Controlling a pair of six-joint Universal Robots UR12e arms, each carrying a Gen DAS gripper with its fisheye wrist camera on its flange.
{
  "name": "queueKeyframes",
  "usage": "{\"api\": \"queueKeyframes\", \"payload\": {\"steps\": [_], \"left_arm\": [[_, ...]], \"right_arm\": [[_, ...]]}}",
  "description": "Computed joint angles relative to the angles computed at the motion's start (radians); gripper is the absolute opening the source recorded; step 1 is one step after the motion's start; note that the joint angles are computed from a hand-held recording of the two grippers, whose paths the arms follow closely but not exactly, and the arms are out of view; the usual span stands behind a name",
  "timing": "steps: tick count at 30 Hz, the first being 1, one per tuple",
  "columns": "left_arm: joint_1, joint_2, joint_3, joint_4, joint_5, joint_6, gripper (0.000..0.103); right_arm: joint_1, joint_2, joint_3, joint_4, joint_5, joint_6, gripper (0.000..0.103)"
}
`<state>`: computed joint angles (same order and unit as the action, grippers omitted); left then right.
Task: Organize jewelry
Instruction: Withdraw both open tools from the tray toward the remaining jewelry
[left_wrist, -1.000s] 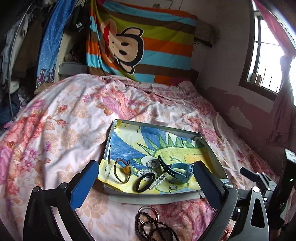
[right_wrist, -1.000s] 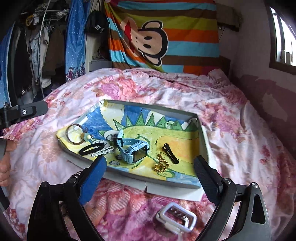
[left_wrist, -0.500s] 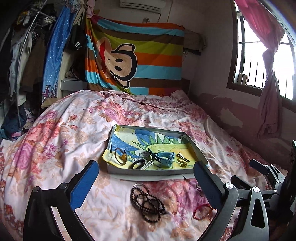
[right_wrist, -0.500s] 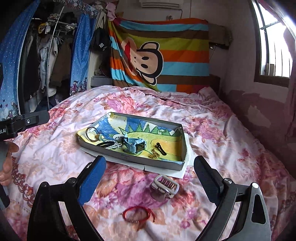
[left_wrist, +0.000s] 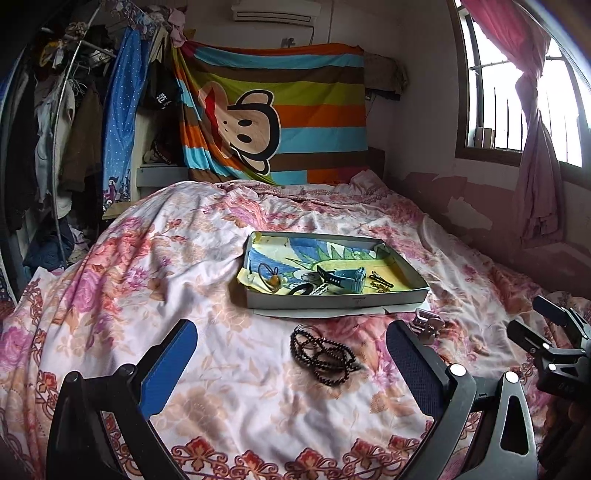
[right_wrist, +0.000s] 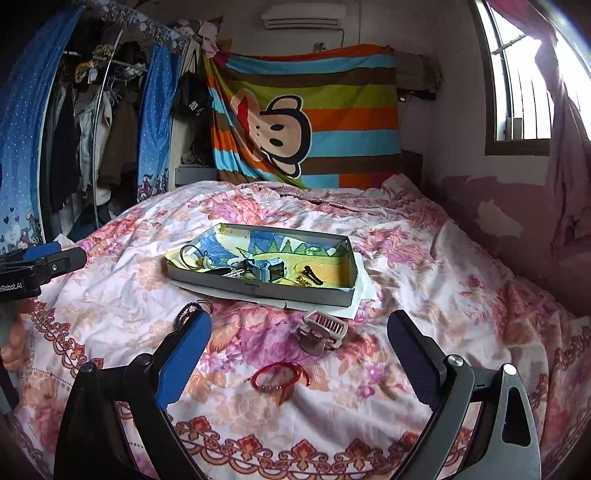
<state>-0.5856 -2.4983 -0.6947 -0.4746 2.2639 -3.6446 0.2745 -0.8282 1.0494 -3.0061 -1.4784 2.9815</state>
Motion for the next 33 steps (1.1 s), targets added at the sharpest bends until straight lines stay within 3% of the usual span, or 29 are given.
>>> {"api": "queueKeyframes", "payload": {"steps": [5,11,19,29,33], "left_arm": [[0.006,0.021,-0.04,-0.02,-0.041,0.002,0.103],[0.019,0.023,-0.04,-0.108,-0.136,-0.016,0.103],[0.018,-0.001,0.012,-0.248,-0.144,-0.015,0.103],[0.015,-0.02,0.05,-0.308,-0.142,0.01,0.103],[0.016,-0.026,0.062,-0.332,-0.145,0.005,0.103]], "right_arm": [[-0.009,0.002,0.003,0.076,0.025,-0.008,0.094],[-0.011,0.028,-0.041,0.229,0.04,-0.026,0.094],[-0.016,0.051,-0.086,0.358,0.051,0.012,0.094],[-0.017,0.079,-0.142,0.46,0.04,0.033,0.094],[-0.015,0.098,-0.182,0.51,0.054,-0.002,0.094]]}}
